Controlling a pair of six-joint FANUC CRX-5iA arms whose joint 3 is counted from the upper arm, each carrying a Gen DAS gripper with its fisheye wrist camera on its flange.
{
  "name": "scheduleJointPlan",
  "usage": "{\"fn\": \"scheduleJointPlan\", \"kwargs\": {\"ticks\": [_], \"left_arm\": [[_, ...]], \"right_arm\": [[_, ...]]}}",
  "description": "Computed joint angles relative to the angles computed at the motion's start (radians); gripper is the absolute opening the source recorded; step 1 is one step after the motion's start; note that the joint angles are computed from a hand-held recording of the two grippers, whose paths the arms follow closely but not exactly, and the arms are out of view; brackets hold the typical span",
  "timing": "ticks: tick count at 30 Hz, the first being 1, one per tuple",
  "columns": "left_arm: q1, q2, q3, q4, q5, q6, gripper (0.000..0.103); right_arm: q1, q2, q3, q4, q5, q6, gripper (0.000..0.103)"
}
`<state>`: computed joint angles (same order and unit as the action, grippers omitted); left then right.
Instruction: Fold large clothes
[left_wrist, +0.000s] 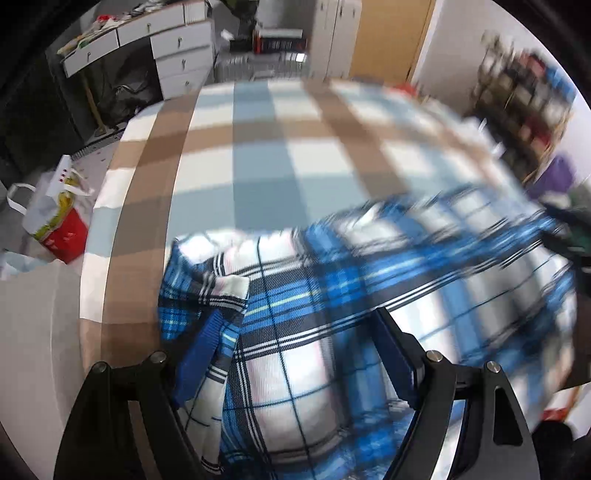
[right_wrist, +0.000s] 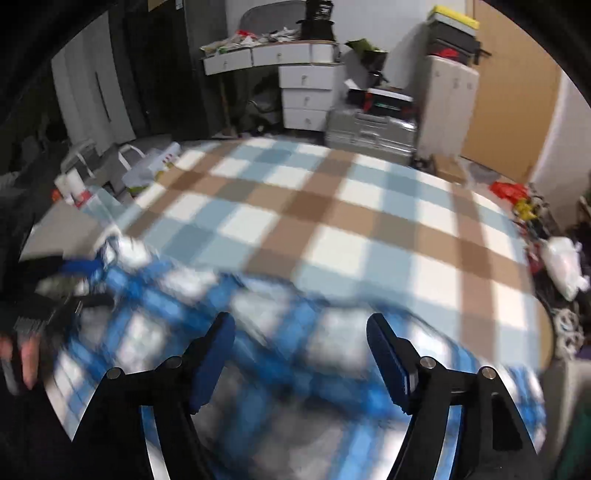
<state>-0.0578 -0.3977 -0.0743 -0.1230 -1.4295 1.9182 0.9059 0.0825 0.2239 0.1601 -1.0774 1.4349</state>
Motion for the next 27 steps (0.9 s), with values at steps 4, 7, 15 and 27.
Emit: {"fn": "scheduleJointPlan", "kwargs": {"ticks": [4,7,15,27], "left_arm": [[0.003,0.010,-0.003,-0.027,-0.001,0.039,0.088],[0.030,0.012,-0.011,-0.022,-0.017,0.055,0.101],[0.040,-0.100,-0.054,0.139,0.131,0.074,0.099],[-0.162,0.155,0.137,-0.099,-0.050,0.119,0.101]], "right_arm": [[-0.036,-0.041,-0.101,0.084,-0.036,-0.040,0.074],[-0.071,0.007,-0.116,0.091,-0.085,-0.068,0.074],[-0.028,0.008,-0.066,0.120,-0.050,-0.100,0.062],[-0.077,0.200,0.151,0.020,-0.183,-0.175,0.047]]}}
